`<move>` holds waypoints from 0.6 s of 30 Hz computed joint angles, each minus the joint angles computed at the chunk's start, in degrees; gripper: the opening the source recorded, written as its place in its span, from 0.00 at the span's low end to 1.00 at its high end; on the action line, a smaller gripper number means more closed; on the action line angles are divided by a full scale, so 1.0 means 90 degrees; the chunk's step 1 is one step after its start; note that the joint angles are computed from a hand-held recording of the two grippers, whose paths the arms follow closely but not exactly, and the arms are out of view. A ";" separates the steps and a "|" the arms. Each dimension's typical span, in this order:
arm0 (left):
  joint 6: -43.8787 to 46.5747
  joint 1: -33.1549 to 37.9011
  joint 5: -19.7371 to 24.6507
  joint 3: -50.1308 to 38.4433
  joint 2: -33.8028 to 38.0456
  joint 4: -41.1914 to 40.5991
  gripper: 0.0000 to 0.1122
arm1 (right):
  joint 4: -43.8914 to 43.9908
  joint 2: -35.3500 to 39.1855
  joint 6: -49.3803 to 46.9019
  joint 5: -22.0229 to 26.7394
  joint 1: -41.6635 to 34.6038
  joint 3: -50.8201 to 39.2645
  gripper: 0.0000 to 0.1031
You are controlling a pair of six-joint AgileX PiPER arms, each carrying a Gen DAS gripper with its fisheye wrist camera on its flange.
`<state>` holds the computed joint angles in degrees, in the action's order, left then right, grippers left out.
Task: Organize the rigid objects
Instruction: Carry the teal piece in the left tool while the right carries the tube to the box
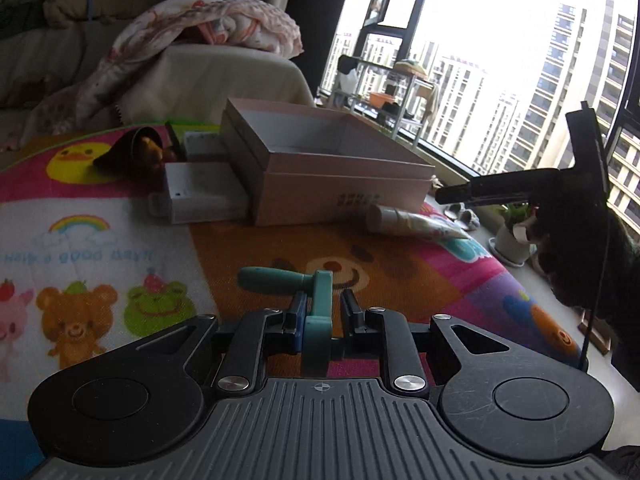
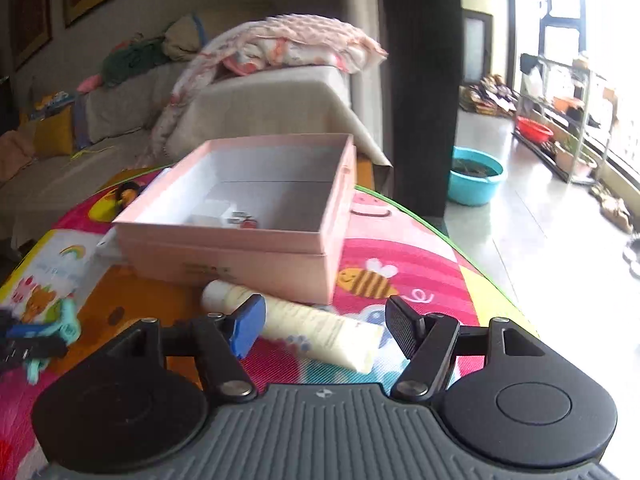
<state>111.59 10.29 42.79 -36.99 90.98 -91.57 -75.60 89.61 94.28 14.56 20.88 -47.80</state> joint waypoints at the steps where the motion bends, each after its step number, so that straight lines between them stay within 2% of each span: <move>1: 0.0085 -0.0002 0.0013 0.0025 0.0028 -0.0048 0.19 | 0.0179 0.0225 -0.0028 0.0065 -0.0133 -0.0192 0.61; 3: 0.0167 -0.0008 0.0052 0.0062 0.0016 -0.0068 0.19 | 0.1006 0.0636 -0.0724 0.0233 -0.0339 -0.0572 0.37; 5: 0.0271 0.0028 0.0138 0.0122 -0.0024 -0.0115 0.19 | 0.1500 0.0875 -0.1211 0.0481 -0.0362 -0.0754 0.31; 9: 0.0218 -0.0002 0.0094 0.0149 -0.0017 -0.0163 0.19 | 0.1029 0.0403 -0.0850 0.0302 -0.0024 -0.0036 0.31; 12: 0.0171 -0.0042 0.0021 0.0143 -0.0007 -0.0176 0.19 | 0.2013 -0.0267 -0.2025 -0.0087 0.0380 0.0551 0.32; 14: 0.0172 -0.0041 0.0022 0.0151 -0.0013 -0.0173 0.19 | 0.2252 -0.0661 -0.2353 -0.0152 0.0750 0.0886 0.32; 17: 0.0109 -0.0072 -0.0027 0.0131 0.0016 -0.0174 0.19 | 0.1286 -0.1020 -0.1195 0.0323 0.1326 0.1062 0.34; 18: 0.0064 -0.0079 -0.0043 0.0120 0.0028 -0.0164 0.19 | 0.1002 -0.1065 -0.0832 0.0364 0.1411 0.1071 0.43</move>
<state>112.17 9.58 42.40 -35.91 91.23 -93.04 -66.59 80.03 86.79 17.84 33.58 -38.16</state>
